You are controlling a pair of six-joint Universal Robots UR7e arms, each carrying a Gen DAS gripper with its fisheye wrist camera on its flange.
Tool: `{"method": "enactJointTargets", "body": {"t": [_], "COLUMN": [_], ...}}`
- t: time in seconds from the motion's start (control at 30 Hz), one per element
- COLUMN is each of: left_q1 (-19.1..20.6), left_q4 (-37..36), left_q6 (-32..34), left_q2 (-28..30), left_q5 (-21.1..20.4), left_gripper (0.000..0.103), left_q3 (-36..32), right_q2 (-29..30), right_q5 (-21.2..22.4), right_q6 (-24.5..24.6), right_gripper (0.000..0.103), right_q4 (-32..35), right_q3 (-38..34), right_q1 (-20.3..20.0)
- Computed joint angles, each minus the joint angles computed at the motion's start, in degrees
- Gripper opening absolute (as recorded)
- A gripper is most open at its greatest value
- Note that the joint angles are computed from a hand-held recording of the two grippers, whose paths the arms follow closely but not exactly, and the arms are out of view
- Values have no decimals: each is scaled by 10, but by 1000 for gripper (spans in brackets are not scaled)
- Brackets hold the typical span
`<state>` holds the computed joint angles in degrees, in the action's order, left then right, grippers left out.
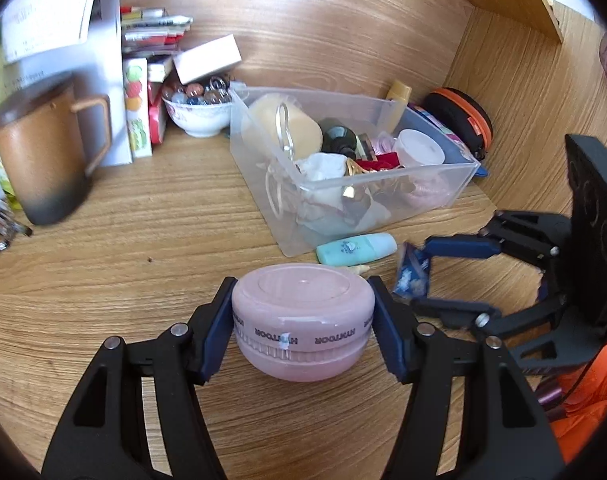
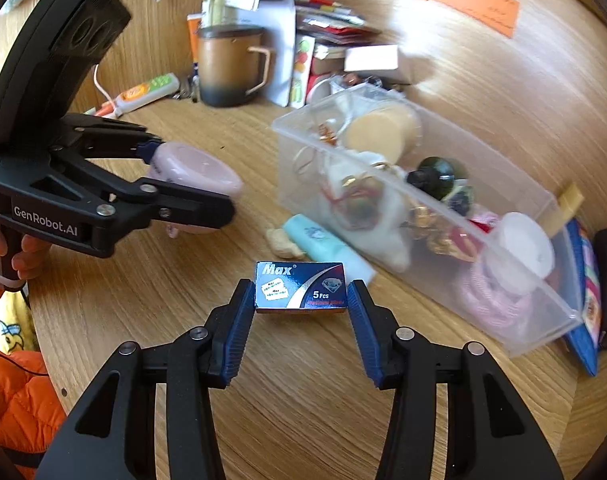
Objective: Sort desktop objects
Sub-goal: 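Close the left tool on the pink compact while the right grasps the Max box, then carry the pink compact with the left tool while the right carries the Max box over the bin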
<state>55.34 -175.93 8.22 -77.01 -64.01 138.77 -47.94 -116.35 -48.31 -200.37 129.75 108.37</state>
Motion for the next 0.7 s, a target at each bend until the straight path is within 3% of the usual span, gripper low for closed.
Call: {"method": "enactJointTargets", "body": {"t": [0.43,0.6,0.7], "left_q1": [-55,-66,-64], "left_q4": [-67,-75,-76], "left_q6": [13,23,33], "left_q2": [-2,-10,-15], "left_q5": [89,95,78], "left_gripper": [63,63,63], "left_q3": [18,12,5], "right_q2": [-51,-64,-70], "right_q5": [10,18,25], "right_q6": [5,6,7], "right_gripper": [44,44,44], "right_q4": [-48,-53,-58], "right_q3": [11,5,1], "right_q1": [10,10,10]}}
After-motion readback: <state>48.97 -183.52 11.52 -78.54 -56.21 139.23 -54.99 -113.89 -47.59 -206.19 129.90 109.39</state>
